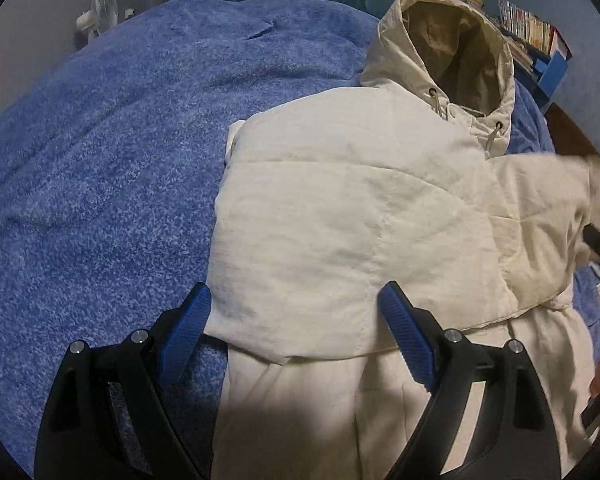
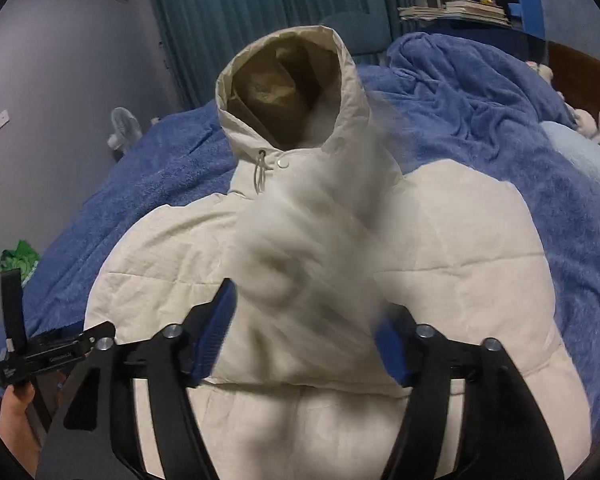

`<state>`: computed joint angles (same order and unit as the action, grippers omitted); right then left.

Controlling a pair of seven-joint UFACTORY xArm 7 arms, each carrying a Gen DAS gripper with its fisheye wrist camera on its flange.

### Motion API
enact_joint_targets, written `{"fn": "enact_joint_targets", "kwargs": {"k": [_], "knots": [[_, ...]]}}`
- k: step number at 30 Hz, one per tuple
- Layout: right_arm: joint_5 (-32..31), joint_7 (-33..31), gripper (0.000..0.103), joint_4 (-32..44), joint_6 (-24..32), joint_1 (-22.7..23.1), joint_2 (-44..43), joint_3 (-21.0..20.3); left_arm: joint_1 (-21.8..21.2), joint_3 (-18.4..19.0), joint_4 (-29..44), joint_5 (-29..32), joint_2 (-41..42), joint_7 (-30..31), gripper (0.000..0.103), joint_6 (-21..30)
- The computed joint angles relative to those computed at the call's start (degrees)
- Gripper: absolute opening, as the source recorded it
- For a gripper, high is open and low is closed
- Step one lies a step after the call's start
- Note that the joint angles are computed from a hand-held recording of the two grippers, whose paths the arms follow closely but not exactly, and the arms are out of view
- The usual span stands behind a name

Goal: Fold large clothes

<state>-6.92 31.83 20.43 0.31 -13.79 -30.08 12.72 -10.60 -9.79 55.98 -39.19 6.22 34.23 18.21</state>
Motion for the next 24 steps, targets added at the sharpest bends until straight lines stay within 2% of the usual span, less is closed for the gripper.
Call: {"fn": "enact_joint_targets", "kwargs": {"k": [2,3,5,7,8,9,10,13,15,17,18,19,21,23,24], "knots": [[2.5,-3.6,0.082,-1.5,-1.9,7.9,0.1,-9.2,-0.2,0.0,-0.2,0.7,-0.2,-0.1,0.082,-0.4],[3.6,-5.0,0.082,-2.0,-1.9,10.3,-0.2,-12.0,-0.2,0.0,-0.3,0.9,-0.2,-0.2,0.082,-0.5],[5.4,-6.7,0.082,-2.8,-1.0,11.8,-1.0,-14.1,-0.2,0.0,-0.2,1.0,-0.1,0.0,0.082,-0.5],[8.4,-9.2,0.074,-3.6,-1.9,16.7,-1.2,-20.2,-0.3,0.0,-0.2,1.6,-0.1,-0.2,0.082,-0.7],[9.8,-9.6,0.053,-4.0,-2.3,17.4,-1.3,-21.5,-0.3,0.1,-0.3,1.9,-0.2,-0.4,0.082,-0.8],[10.7,-9.6,0.023,-4.3,-2.2,16.4,-1.5,-21.0,-0.4,0.1,-0.5,2.2,-0.3,-0.6,0.082,-1.1],[11.4,-9.7,0.02,-4.5,-2.3,15.5,-1.6,-20.6,-0.5,0.0,-0.6,2.3,-0.4,-0.6,0.082,-1.3],[13.5,-10.5,0.017,-6.0,-5.5,15.5,-3.8,-22.2,-0.6,-0.6,-1.7,0.3,-1.3,1.3,0.082,-4.2],[13.7,-10.1,0.017,-6.5,-5.6,10.6,-7.5,-18.5,-0.6,-1.1,-2.1,-2.8,-2.0,4.1,0.083,-5.7],[13.2,-9.3,0.017,-7.2,-4.9,4.4,-10.8,-13.7,-0.4,-1.3,-1.7,-7.9,-2.4,8.9,0.083,-5.0],[12.5,-8.9,0.017,-7.2,-3.9,0.5,-11.5,-10.7,-0.5,-1.1,-1.4,-8.8,-2.3,9.7,0.083,-4.2],[11.9,-8.9,0.017,-7.2,-3.3,-1.2,-11.2,-9.8,-0.7,-0.9,-1.2,-9.1,-2.2,10.1,0.083,-3.4],[11.6,-8.9,0.017,-7.2,-1.1,-1.3,-8.2,-11.7,-1.2,-0.3,-1.0,-7.4,-1.7,9.1,0.083,-2.6],[13.1,-9.6,0.017,-6.7,0.9,2.9,-3.8,-17.4,-1.8,0.0,-1.2,-4.1,-1.1,6.8,0.083,-3.5],[13.6,-9.8,0.018,-6.6,0.9,3.7,-2.6,-18.5,-1.8,-0.1,-1.3,-3.7,-0.8,6.5,0.083,-3.7]]}}
